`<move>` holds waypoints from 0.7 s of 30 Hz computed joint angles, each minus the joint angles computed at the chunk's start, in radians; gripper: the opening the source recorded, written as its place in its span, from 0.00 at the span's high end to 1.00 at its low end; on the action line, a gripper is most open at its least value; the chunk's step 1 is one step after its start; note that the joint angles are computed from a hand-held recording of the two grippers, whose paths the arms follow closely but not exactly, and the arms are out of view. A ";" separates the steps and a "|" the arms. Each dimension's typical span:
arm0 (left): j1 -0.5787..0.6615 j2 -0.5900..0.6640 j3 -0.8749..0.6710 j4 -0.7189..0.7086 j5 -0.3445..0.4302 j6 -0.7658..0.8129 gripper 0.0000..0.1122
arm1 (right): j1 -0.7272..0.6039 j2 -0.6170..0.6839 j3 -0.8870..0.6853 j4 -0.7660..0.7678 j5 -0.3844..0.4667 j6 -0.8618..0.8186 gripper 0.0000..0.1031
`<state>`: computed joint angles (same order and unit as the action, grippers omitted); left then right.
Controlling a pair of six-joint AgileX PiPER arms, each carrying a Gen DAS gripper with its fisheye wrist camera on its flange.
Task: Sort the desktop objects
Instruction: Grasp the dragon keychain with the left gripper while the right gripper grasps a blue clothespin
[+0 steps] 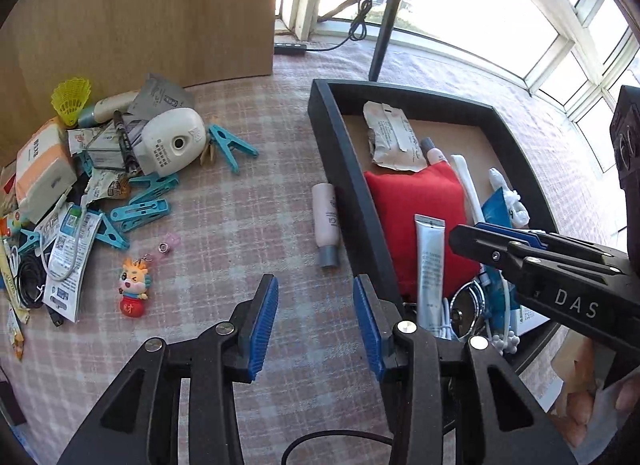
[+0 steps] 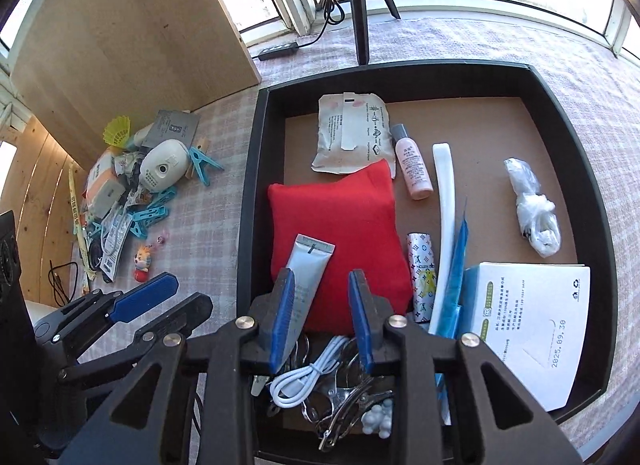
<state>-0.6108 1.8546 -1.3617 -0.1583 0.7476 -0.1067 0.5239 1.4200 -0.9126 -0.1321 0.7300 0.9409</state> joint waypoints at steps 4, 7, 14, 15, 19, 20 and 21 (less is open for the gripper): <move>0.083 -0.017 0.047 0.041 -0.022 -0.023 0.67 | 0.022 0.069 -0.081 0.014 0.008 -0.047 0.73; 0.137 -0.016 0.071 0.084 -0.037 -0.051 0.67 | 0.027 0.135 -0.152 0.031 0.011 -0.098 0.73; 0.224 0.002 0.108 0.105 -0.058 -0.055 0.63 | 0.035 0.329 -0.374 0.079 0.056 -0.233 0.60; 0.226 0.003 0.114 0.121 -0.065 -0.065 0.63 | 0.034 0.362 -0.412 0.092 0.061 -0.262 0.59; 0.233 0.031 0.111 0.134 -0.067 -0.068 0.62 | 0.036 0.511 -0.598 0.083 0.133 -0.334 0.57; 0.235 0.040 0.107 0.132 -0.066 -0.064 0.62 | 0.034 0.549 -0.648 0.079 0.157 -0.349 0.56; 0.235 0.048 0.104 0.130 -0.066 -0.063 0.62 | 0.030 0.585 -0.693 0.078 0.177 -0.367 0.56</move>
<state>-0.3757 1.9030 -1.2581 -0.0279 0.6821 -0.1696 0.5536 2.0052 -1.6055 -0.0541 0.9073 0.5743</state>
